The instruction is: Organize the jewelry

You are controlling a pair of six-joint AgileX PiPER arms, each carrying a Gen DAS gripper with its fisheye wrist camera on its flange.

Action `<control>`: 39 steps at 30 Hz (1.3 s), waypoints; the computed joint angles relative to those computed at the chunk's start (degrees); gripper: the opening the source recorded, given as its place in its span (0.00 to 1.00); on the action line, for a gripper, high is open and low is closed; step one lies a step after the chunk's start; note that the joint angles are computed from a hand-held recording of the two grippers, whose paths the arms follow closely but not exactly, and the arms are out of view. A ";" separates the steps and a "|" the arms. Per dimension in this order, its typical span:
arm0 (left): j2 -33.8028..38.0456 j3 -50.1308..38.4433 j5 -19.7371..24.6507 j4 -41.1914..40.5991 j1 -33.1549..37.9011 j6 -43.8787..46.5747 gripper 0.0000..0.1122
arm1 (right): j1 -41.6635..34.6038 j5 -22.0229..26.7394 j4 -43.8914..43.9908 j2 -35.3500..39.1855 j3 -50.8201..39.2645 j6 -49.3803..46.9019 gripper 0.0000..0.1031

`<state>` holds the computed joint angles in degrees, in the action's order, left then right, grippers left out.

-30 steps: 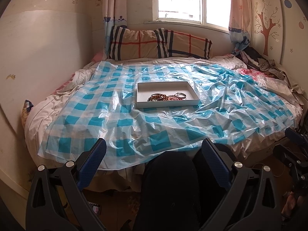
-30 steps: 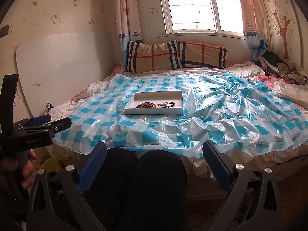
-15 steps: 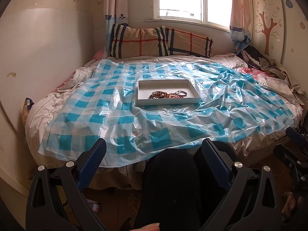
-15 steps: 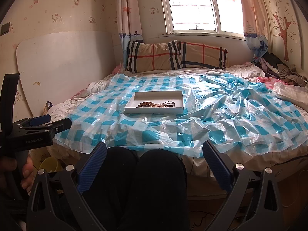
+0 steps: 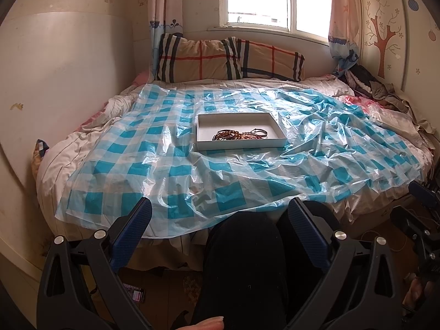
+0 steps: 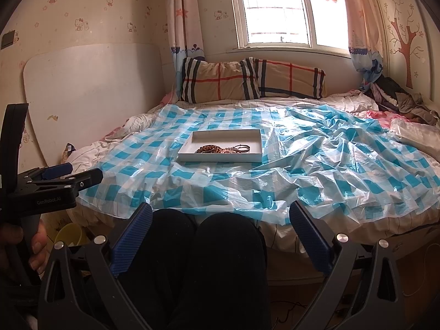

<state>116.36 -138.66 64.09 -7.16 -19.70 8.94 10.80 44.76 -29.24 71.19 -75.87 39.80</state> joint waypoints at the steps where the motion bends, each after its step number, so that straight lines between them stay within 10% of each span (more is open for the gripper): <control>1: 0.02 -0.04 0.02 0.01 -0.01 -0.02 0.85 | 0.07 0.07 -0.07 -0.02 0.01 0.06 0.93; 39: 1.05 -1.96 1.35 1.46 -0.72 -0.60 0.85 | 0.62 0.56 -0.67 0.49 -0.63 0.48 0.93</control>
<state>117.41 -140.62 65.44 -5.69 -20.42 8.33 11.41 45.32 -29.91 71.68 -76.50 40.28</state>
